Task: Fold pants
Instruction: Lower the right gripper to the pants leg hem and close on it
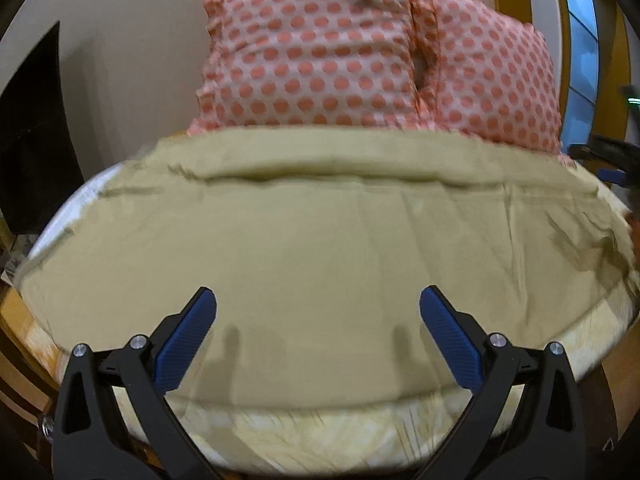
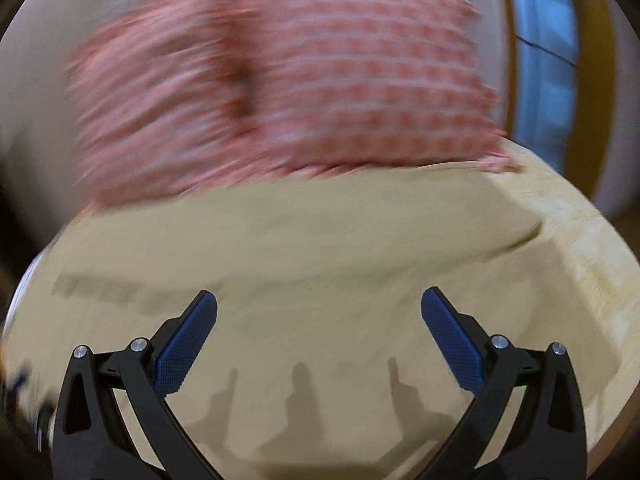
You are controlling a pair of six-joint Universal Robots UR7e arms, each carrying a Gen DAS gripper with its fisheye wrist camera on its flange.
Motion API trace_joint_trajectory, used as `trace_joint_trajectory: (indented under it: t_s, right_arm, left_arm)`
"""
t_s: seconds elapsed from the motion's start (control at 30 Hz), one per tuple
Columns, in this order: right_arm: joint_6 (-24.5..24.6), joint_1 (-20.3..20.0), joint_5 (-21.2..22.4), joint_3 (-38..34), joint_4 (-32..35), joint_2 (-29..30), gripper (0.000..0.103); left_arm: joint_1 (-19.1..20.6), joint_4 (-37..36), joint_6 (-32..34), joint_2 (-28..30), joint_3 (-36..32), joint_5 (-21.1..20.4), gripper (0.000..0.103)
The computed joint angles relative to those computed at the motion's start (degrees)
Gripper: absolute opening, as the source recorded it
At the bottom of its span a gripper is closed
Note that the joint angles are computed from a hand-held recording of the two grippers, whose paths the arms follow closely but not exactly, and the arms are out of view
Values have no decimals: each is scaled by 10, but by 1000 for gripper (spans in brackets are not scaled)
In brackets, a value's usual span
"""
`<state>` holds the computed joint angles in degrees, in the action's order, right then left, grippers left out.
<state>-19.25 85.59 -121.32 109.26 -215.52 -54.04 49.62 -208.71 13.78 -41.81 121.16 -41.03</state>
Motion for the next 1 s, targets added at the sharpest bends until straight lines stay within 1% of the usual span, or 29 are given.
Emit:
trace_joint_trajectory:
  t_s: [0.03, 0.07, 0.1, 0.13, 0.17, 0.2, 0.27, 0.33, 0.37, 0.4, 0.43, 0.47, 0.5, 0.53, 0.57, 0.6, 0.63, 0.67, 0.7, 0.73, 0.77, 0.8, 0.87, 0.9, 0.93, 0.97, 1.0]
  right_arm:
    - [35, -8, -18, -40, 43, 1, 102]
    - [84, -17, -38, -89, 98, 6, 102]
    - [132, -27, -55, -132, 147, 13, 98]
    - [181, -39, -63, -192, 207, 28, 93]
    - [206, -45, -75, -230, 243, 40, 82]
    - [227, -49, -93, -279, 286, 58, 80]
    - [267, -57, -125, -373, 354, 99, 80]
    - [299, -63, -142, -435, 404, 127, 80]
    - [303, -66, -152, -452, 412, 136, 80]
    - [286, -64, -174, -482, 412, 156, 79]
    - [256, -61, -212, -517, 417, 180, 78]
    - [207, -60, -226, -538, 399, 198, 73]
    - [183, -61, -217, -535, 374, 201, 59]
    - [152, -64, -198, -520, 335, 197, 48]
    - [144, -68, -182, -505, 319, 189, 30]
    - [143, -75, -155, -483, 305, 177, 21]
    - [157, -88, -105, -447, 295, 151, 17]
    - [172, -100, -59, -411, 287, 127, 10]
    - [198, -115, 1, -375, 284, 101, 6]
    - [229, -130, 61, -330, 264, 72, 5]
    - [243, -145, 121, -287, 228, 47, 5]
    - [246, -160, 181, -245, 192, 24, 5]
    - [246, -192, 297, -138, 105, -31, 5]
    - [258, -212, 357, -82, 65, -56, 5]
    - [270, -233, 405, -37, 37, -77, 5]
    - [277, -239, 429, 10, 5, -93, 5]
    - [290, -262, 463, 62, -35, -107, 5]
  left_arm:
    - [-1, -10, 10, 2, -11, 7, 101]
    - [-2, -16, 17, 4, -19, 10, 101]
    - [-1, -18, 22, 6, -28, 12, 101]
    - [1, -17, 27, 7, -40, 13, 101]
    - [2, -14, 29, 9, -49, 13, 101]
    - [4, -9, 29, 9, -57, 13, 101]
    - [6, -3, 31, 10, -67, 11, 101]
    - [9, -1, 38, 15, -78, 11, 101]
    - [10, 0, 42, 17, -84, 11, 101]
    - [11, 0, 44, 18, -85, 10, 101]
    - [13, 5, 46, 20, -90, 8, 101]
    - [16, 12, 47, 21, -94, 6, 101]
    - [16, 15, 47, 22, -95, 5, 101]
    - [18, 20, 47, 22, -97, 4, 101]
    - [19, 22, 46, 22, -98, 1, 101]
    - [20, 25, 42, 20, -98, -3, 101]
    - [22, 27, 38, 18, -97, -7, 101]
    - [24, 30, 31, 14, -94, -16, 101]
    - [26, 34, 22, 9, -91, -24, 101]
    - [29, 39, 9, 1, -87, -35, 101]
    - [31, 44, -5, -8, -81, -46, 101]
    - [32, 44, -11, -12, -78, -50, 101]
    - [36, 30, -19, -26, -66, -65, 101]
    - [38, 24, -20, -32, -62, -69, 101]
    - [38, 22, -19, -36, -63, -71, 101]
    - [38, 20, -17, -40, -63, -71, 101]
    - [39, 19, -13, -45, -66, -69, 101]
